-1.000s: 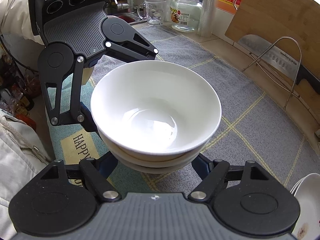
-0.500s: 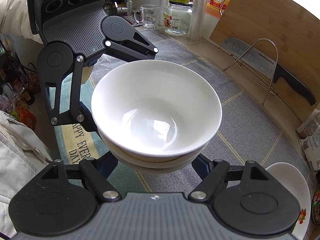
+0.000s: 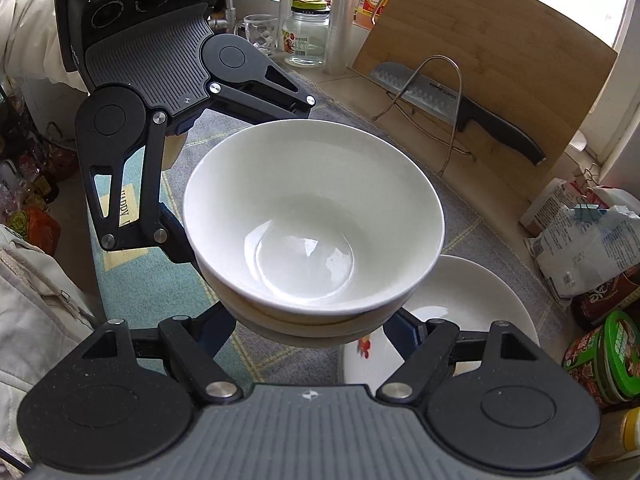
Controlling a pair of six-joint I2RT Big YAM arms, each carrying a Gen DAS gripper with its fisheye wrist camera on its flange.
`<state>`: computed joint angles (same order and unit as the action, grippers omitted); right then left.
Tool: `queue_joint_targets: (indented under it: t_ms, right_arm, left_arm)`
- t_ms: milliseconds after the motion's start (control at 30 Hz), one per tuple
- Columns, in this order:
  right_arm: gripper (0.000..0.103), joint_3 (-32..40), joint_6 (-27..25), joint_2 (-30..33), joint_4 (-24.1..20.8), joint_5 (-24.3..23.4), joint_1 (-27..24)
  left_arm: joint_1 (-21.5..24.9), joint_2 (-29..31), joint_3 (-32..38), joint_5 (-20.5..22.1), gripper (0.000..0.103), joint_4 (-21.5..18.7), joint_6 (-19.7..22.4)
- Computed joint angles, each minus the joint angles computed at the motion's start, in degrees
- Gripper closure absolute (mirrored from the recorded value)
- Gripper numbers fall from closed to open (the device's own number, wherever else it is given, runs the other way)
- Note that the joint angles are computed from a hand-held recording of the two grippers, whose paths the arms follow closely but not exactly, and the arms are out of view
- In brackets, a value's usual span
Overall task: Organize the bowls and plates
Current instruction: 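Lift the bowl stack with both tools and carry it over the plate stack, then lower the bowl stack onto the plates and open both tools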
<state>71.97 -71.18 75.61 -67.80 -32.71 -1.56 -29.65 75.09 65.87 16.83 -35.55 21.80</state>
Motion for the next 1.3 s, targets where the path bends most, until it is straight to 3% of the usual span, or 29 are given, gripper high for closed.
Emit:
queue_joint_targets:
  t_ms: [600,1200,1300]
  right_arm:
    - [0.019,7.9,-3.5,10.4,0.3,1.6,-6.7]
    - [0.018,10.8,-4.2,14.0,-1.4,0.2,-7.2]
    - [0.0,10.0,-3.2,13.2,0.1,-1.8,-7.5]
  left_arm:
    - [-2.0,14.2,11.8,-0.1,0.019,0.6,-0.4]
    - [-1.7,16.3,14.4,-0.1,0.018,-2.1,-3.5]
    - [-2.2,15.4,12.9,-1.9,0.012,0.1,-3.5]
